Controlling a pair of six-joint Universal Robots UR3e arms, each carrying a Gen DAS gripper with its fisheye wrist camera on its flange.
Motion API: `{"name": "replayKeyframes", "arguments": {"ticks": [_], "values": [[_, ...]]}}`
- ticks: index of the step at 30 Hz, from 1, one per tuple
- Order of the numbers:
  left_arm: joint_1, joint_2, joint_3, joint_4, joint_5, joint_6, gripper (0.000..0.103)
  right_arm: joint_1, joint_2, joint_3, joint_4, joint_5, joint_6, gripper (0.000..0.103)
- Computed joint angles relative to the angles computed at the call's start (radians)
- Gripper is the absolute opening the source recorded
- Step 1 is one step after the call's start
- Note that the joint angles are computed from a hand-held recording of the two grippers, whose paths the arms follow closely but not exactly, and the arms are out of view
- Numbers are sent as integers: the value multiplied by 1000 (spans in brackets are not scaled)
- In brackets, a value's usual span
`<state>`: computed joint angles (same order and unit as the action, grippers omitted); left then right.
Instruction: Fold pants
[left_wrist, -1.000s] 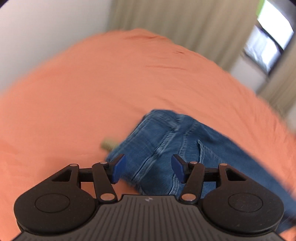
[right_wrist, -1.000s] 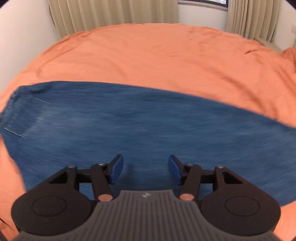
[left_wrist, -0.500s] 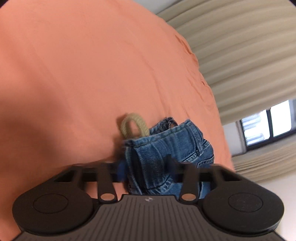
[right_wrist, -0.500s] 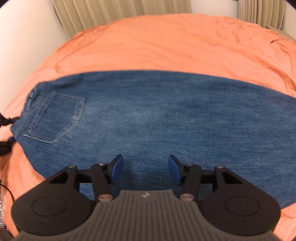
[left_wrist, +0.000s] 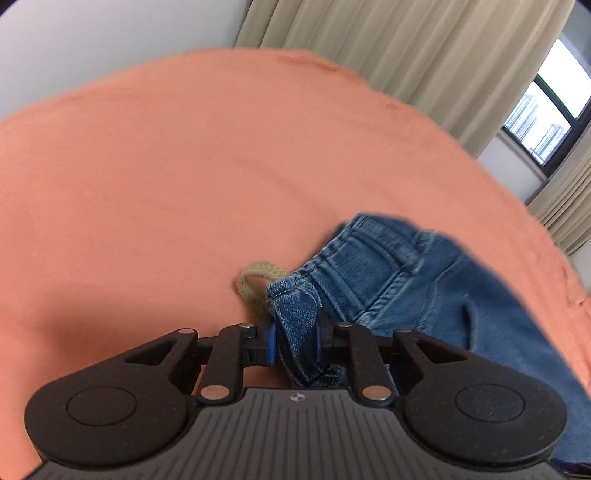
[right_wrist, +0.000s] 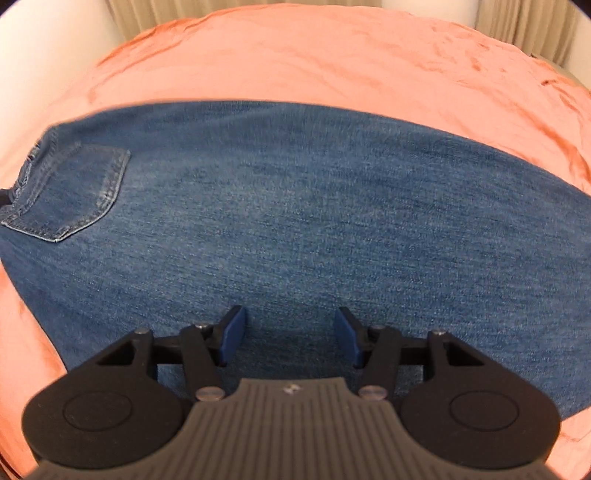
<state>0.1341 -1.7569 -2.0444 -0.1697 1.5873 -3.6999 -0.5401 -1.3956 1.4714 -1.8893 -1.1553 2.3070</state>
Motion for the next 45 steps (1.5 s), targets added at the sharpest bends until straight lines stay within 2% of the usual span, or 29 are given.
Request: {"name": "replayKeyframes", "arguments": {"ticks": [1, 4, 6, 7, 8, 9, 10, 11, 14, 16, 19, 23, 25, 27, 30, 31, 34, 38, 41, 44, 45], "values": [[-6, -15, 3, 8, 1, -13, 22, -1, 0, 2, -2, -1, 2, 50], [-31, -19, 73, -78, 17, 3, 28, -15, -20, -9, 20, 4, 6, 50], [-53, -12, 145, -160, 49, 31, 42, -54, -71, -7, 71, 47, -15, 47], [-69, -8, 157, -164, 72, 53, 44, -89, -108, -3, 125, 91, -53, 47], [-93, 3, 174, -184, 117, 78, 49, -128, -148, -3, 198, 132, -106, 47], [-118, 55, 149, -221, 174, 107, 49, -162, -186, -11, 282, 160, -166, 47], [-153, 66, 166, -256, 223, 140, 47, -194, -224, -13, 361, 184, -230, 47], [-189, 78, 172, -274, 263, 171, 41, -232, -265, -19, 462, 207, -314, 47], [-290, 112, 185, -300, 329, 254, 40, -309, -350, -36, 730, 209, -539, 49], [-356, 81, 246, -331, 338, 287, 40, -345, -424, 20, 812, 198, -660, 49], [-429, -2, 373, -391, 324, 327, 40, -349, -515, 166, 757, 205, -718, 48], [-494, -95, 440, -419, 344, 351, 32, -274, -574, 356, 502, 243, -635, 50], [-498, -135, 474, -468, 344, 316, 28, -228, -566, 408, 376, 239, -582, 52], [-490, -163, 495, -512, 344, 284, 23, -191, -554, 437, 317, 248, -559, 52], [-471, -187, 524, -575, 340, 261, 13, -185, -562, 430, 318, 267, -577, 25], [-468, -198, 539, -595, 348, 260, 10, -195, -574, 426, 321, 263, -579, 8], [-471, -232, 613, -690, 368, 268, 6, -261, -560, 389, 455, 261, -625, 8], [-493, -302, 722, -787, 419, 280, 6, -307, -595, 457, 461, 240, -625, 5], [-522, -342, 793, -841, 475, 275, 6, -340, -571, 420, 514, 242, -629, 0], [-541, -342, 824, -866, 508, 245, 6, -424, -548, 345, 628, 245, -702, 4], [-547, -333, 827, -863, 511, 234, 11, -465, -531, 310, 678, 253, -737, 4]]}}
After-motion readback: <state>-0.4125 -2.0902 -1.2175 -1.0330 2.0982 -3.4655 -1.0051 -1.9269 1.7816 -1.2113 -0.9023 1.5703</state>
